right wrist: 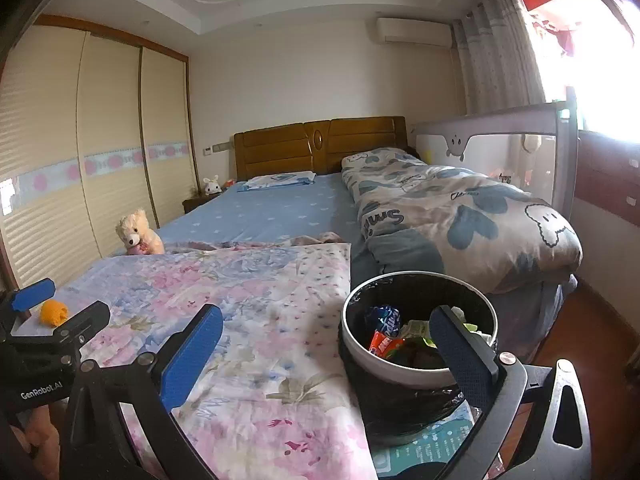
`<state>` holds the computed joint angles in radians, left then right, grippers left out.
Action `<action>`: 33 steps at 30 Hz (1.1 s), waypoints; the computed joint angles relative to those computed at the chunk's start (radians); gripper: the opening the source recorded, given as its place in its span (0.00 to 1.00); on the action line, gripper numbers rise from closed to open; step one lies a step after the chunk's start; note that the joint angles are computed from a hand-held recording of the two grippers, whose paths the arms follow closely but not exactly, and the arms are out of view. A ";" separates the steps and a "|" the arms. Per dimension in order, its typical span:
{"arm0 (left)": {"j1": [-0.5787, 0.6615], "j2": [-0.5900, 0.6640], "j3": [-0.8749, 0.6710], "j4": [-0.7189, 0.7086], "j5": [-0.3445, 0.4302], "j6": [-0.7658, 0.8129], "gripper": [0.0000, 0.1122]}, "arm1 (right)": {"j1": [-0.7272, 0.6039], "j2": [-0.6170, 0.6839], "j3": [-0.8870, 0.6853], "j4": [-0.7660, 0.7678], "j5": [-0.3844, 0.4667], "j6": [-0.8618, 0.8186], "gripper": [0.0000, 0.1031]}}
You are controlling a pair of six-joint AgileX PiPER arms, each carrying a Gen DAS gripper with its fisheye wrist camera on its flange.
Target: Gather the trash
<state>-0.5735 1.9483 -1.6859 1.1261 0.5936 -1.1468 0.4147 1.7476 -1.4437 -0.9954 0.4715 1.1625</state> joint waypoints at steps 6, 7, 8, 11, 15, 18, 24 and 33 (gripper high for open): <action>-0.005 0.002 -0.003 0.005 0.010 -0.004 0.92 | -0.003 -0.005 0.003 0.020 -0.001 -0.013 1.00; -0.005 0.003 -0.002 0.005 0.011 -0.004 0.92 | -0.005 -0.006 0.005 0.022 -0.005 -0.015 1.00; -0.005 0.004 -0.004 0.002 0.013 0.000 0.92 | -0.005 -0.007 0.005 0.024 -0.005 -0.016 1.00; -0.004 0.002 -0.002 -0.009 0.016 0.006 0.92 | -0.006 -0.008 0.006 0.028 -0.005 -0.020 1.00; 0.000 0.006 -0.008 -0.018 0.015 0.013 0.92 | -0.005 -0.007 0.007 0.036 -0.009 -0.026 1.00; 0.000 0.010 -0.012 -0.020 0.022 0.016 0.92 | -0.003 -0.006 0.006 0.039 -0.008 -0.029 1.00; 0.002 0.005 -0.001 -0.016 0.017 0.007 0.92 | 0.001 -0.007 0.007 0.034 -0.008 -0.019 1.00; 0.002 0.008 -0.006 -0.029 0.016 0.020 0.92 | 0.000 -0.006 0.006 0.039 -0.008 -0.023 1.00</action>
<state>-0.5713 1.9565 -1.6922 1.0966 0.6098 -1.1264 0.4149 1.7418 -1.4379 -0.9563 0.4632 1.1390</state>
